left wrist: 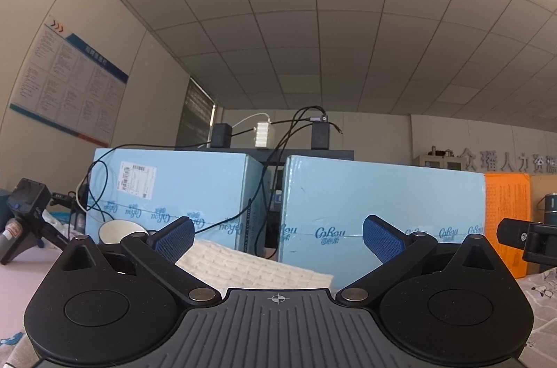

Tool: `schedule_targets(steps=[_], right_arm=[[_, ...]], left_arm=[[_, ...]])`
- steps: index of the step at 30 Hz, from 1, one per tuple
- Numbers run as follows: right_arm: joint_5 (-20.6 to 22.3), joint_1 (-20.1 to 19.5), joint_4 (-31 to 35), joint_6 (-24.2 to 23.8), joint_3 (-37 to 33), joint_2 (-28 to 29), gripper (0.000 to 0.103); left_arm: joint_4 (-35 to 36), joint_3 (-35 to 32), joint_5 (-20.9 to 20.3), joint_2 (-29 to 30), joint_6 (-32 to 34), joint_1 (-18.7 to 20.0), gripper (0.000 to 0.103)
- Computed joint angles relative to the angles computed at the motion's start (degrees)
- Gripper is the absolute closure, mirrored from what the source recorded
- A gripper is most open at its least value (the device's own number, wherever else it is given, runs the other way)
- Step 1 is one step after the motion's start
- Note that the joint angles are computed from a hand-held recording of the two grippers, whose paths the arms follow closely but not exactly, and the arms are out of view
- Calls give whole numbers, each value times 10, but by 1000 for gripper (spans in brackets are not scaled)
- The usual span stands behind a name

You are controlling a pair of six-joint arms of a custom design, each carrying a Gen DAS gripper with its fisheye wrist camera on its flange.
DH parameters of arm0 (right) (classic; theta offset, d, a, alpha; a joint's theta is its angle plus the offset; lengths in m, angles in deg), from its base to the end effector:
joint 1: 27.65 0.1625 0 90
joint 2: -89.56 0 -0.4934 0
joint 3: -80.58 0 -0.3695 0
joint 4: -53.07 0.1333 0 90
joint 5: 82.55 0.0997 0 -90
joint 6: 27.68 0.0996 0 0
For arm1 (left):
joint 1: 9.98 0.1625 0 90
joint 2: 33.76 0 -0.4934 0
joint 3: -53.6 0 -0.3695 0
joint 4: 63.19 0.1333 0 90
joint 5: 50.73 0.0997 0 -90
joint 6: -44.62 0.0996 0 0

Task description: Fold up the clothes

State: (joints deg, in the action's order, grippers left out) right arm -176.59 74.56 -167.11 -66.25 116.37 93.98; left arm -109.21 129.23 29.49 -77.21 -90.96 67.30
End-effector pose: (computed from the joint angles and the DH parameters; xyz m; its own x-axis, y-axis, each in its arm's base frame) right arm 0.3082 -0.8271 -0.0144 -0.7738 -0.1114 0.6235 -0.6172 -0.0882 -0.7818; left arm -0.0274 -0.8038 0.2317 -0.7494 -0.1232 -0.6506 0.6606 -0.2059 -0.7219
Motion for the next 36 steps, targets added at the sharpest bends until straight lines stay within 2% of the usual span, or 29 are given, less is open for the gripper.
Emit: schedule_targets(steps=[2, 6, 9, 12, 14, 16, 20, 23, 27, 32, 36], right_arm=[[7, -1, -48, 4, 61, -27, 0], [-23, -2, -109, 2, 137, -64, 0], [-43, -10, -145, 17, 181, -91, 0], [-62, -19, -177, 29, 215, -115, 0], [-52, -30, -213, 38, 236, -128, 0], [-59, -37, -245, 36, 256, -142, 0], [-52, -57, -315, 18, 289, -164, 0], [-76, -68, -358, 9, 291, -172, 0], [-103, -86, -370, 33, 314, -197, 0], [-116, -108, -374, 9, 325, -218, 0], [-131, -119, -351, -18, 321, -228, 0]], left_arm=[[17, -3, 22, 1, 0, -4, 0], [92, -31, 54, 11, -10, -17, 0], [138, -54, 86, 24, 11, -26, 0], [174, -74, 122, 40, 29, -34, 0], [203, -94, 145, 54, 41, -42, 0], [235, -121, 163, 71, 50, -49, 0], [256, -151, 191, 103, 64, -64, 0], [318, -209, 194, 139, 68, -74, 0], [379, -271, 190, 184, 67, -86, 0], [454, -348, 192, 234, 70, -95, 0], [532, -438, 205, 285, 70, -98, 0]])
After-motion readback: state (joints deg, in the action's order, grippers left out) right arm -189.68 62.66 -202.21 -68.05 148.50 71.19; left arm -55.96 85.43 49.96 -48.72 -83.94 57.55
